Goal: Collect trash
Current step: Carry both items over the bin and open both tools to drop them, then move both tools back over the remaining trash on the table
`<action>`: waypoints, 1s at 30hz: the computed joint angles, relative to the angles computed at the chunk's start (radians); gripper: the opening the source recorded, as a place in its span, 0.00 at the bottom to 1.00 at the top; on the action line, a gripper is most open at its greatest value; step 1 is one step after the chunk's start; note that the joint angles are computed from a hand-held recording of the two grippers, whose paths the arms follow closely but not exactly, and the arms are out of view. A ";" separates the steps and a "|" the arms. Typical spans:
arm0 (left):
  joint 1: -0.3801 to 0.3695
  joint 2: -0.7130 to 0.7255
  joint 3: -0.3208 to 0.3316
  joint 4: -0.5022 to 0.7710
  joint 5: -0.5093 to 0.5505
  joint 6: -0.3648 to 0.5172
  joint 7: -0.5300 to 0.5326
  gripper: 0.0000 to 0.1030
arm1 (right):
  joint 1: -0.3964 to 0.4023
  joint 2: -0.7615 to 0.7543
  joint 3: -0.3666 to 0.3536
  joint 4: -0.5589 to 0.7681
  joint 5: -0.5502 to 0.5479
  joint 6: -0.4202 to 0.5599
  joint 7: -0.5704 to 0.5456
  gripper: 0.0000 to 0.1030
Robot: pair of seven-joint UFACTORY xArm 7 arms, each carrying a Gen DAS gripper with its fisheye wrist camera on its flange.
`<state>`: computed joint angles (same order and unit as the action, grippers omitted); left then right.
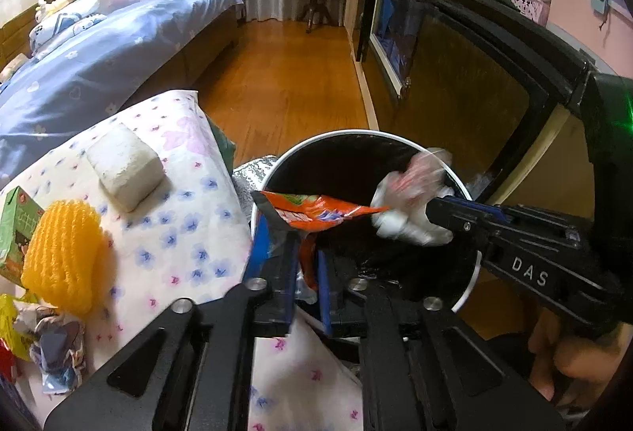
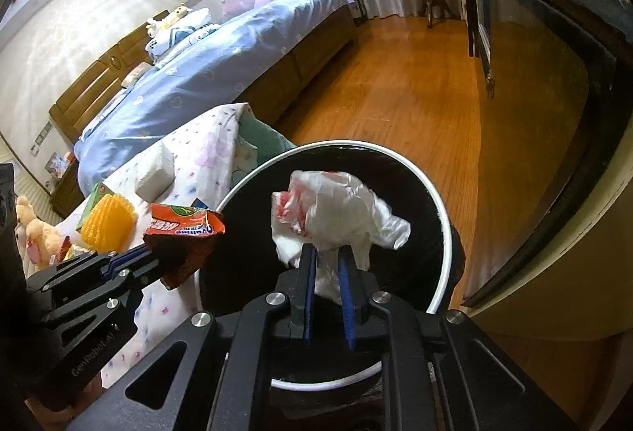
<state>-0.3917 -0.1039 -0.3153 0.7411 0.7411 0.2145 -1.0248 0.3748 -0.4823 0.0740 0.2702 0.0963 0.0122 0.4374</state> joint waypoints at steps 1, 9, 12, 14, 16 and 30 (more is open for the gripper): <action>0.002 -0.003 0.000 -0.003 0.007 0.000 -0.004 0.33 | 0.001 0.002 -0.004 0.001 0.001 0.003 0.000 0.15; 0.052 -0.123 -0.036 -0.092 0.082 0.005 -0.111 0.59 | 0.004 -0.027 0.002 -0.022 0.011 -0.011 0.011 0.46; 0.085 -0.224 -0.071 -0.160 0.056 0.015 -0.130 0.63 | 0.014 -0.056 0.022 -0.032 0.012 -0.018 0.035 0.54; 0.098 -0.315 -0.092 -0.214 0.022 0.034 -0.136 0.68 | 0.001 -0.090 0.068 -0.046 0.004 -0.027 0.066 0.63; 0.098 -0.392 -0.099 -0.261 -0.022 0.048 -0.123 0.71 | -0.011 -0.117 0.109 -0.052 -0.008 -0.028 0.100 0.67; 0.021 -0.892 -0.108 -0.496 -0.298 0.283 0.004 0.82 | -0.038 -0.193 0.349 -0.013 -0.116 -0.034 0.341 0.89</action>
